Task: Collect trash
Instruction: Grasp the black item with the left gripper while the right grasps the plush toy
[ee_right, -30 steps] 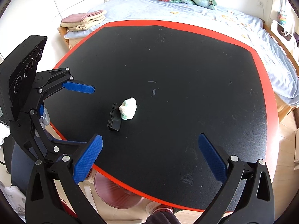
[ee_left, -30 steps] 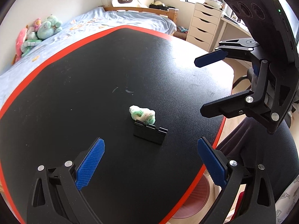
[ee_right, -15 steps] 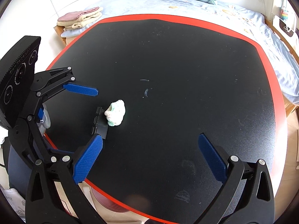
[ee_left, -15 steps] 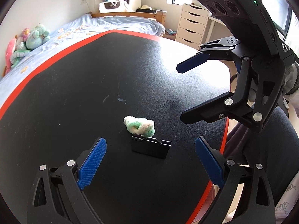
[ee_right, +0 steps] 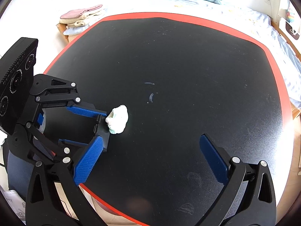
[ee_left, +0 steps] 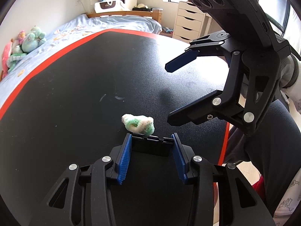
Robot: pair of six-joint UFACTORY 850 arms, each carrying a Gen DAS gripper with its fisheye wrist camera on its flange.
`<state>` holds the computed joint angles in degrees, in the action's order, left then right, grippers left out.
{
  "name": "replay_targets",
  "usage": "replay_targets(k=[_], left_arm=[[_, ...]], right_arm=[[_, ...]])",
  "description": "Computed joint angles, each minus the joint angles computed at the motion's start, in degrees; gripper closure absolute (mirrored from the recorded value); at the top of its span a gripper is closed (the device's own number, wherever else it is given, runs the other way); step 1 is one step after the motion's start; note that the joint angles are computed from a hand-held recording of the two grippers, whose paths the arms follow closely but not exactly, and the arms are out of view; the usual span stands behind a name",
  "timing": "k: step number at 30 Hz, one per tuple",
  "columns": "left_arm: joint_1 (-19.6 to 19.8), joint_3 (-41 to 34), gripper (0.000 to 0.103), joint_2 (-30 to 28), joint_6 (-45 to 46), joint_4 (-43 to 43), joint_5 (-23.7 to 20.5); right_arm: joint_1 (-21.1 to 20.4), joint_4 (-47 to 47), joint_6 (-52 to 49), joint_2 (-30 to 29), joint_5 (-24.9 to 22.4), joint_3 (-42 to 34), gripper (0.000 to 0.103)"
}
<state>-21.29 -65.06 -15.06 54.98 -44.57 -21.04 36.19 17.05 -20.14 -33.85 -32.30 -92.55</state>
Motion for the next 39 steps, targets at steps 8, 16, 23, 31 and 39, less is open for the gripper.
replay_targets(k=[8,16,23,31,39], left_arm=[[0.4,1.0,0.063,1.0,-1.1,1.5,0.3],[0.6,1.4,0.063,1.4,-2.6,3.2,0.1],[0.8,2.3,0.063,2.1,-3.1,3.4,0.3],[0.9,3.1,0.063,2.7,-4.6,3.9,1.0],[0.8,3.5,0.063,3.3,-6.8,4.6,1.5]], right_arm=[[0.5,-0.3,-0.7,-1.2,-0.2,-1.5,0.003],[1.2,-0.4,-2.0,-1.9,0.4,-2.1,0.003],[2.1,-2.4,-1.5,-3.2,-0.3,-3.4,0.026],[3.0,-4.6,-0.2,-3.8,0.6,-4.4,0.051],[3.2,-4.4,0.1,-4.7,-0.4,-6.0,0.081]])
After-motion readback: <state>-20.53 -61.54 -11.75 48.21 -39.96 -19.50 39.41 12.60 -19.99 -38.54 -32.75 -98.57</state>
